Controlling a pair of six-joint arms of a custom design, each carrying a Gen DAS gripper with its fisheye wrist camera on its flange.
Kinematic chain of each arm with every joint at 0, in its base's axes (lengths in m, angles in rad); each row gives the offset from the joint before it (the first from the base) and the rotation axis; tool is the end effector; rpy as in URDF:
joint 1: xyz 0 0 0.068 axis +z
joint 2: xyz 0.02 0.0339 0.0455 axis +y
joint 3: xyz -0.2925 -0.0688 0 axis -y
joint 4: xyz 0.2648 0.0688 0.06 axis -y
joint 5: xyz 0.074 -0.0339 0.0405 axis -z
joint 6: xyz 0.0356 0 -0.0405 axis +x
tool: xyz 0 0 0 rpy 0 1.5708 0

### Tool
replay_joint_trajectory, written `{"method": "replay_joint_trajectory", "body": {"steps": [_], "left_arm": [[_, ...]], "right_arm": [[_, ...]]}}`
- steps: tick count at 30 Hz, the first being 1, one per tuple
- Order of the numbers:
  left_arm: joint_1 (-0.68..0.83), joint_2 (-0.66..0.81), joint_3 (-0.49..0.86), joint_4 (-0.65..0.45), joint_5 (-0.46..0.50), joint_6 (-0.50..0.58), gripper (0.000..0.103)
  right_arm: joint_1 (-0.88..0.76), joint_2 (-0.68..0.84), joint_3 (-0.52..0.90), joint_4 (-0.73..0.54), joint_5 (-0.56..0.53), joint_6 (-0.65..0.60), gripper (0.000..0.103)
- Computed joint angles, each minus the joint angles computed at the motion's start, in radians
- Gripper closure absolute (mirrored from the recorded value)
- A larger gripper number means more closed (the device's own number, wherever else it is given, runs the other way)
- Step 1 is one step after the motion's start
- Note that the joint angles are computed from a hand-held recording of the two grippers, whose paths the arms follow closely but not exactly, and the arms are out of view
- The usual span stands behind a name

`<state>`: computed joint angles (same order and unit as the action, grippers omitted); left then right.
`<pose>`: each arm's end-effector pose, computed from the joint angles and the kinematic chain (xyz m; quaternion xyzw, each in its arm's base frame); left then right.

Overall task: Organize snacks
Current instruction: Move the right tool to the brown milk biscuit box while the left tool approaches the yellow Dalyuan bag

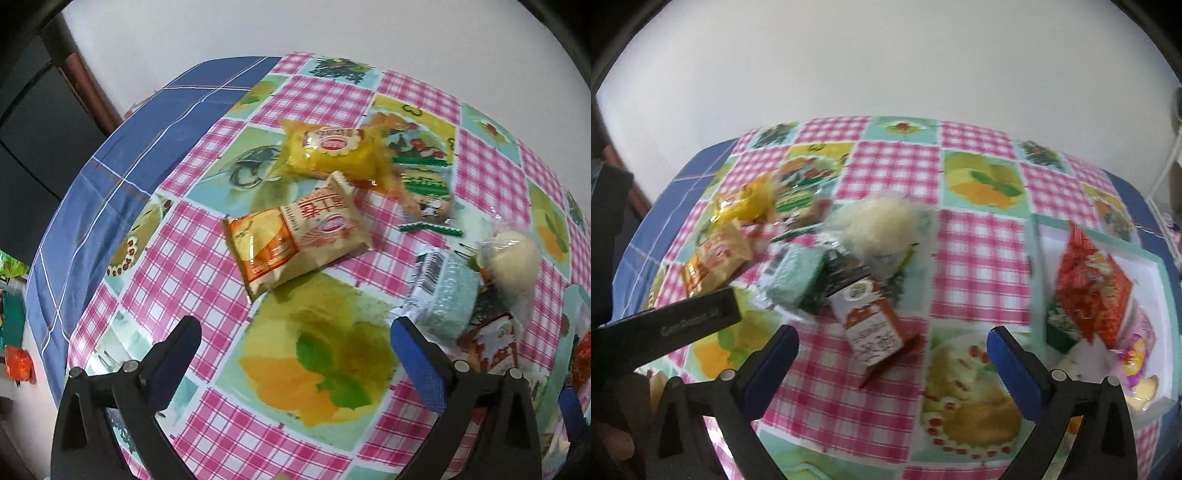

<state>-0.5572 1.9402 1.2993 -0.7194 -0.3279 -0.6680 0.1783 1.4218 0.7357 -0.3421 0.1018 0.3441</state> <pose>0.3424 -0.1998 0.1707 -0.0714 0.9787 0.0732 0.1781 0.2722 0.0454 0.1877 0.0933 0.9577 0.0218 0.2712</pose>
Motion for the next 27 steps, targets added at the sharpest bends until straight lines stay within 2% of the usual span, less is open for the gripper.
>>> {"method": "replay_joint_trajectory", "body": {"steps": [9, 27], "left_arm": [[-0.011, -0.008, -0.010, 0.033, -0.053, -0.005, 0.001], [-0.004, 0.020, -0.005, 0.010, -0.052, -0.036, 0.001]], "right_arm": [[0.003, 0.009, -0.024, 0.038, -0.013, 0.012, 0.000], [0.066, 0.090, -0.012, 0.038, 0.032, -0.034, 0.000]]}}
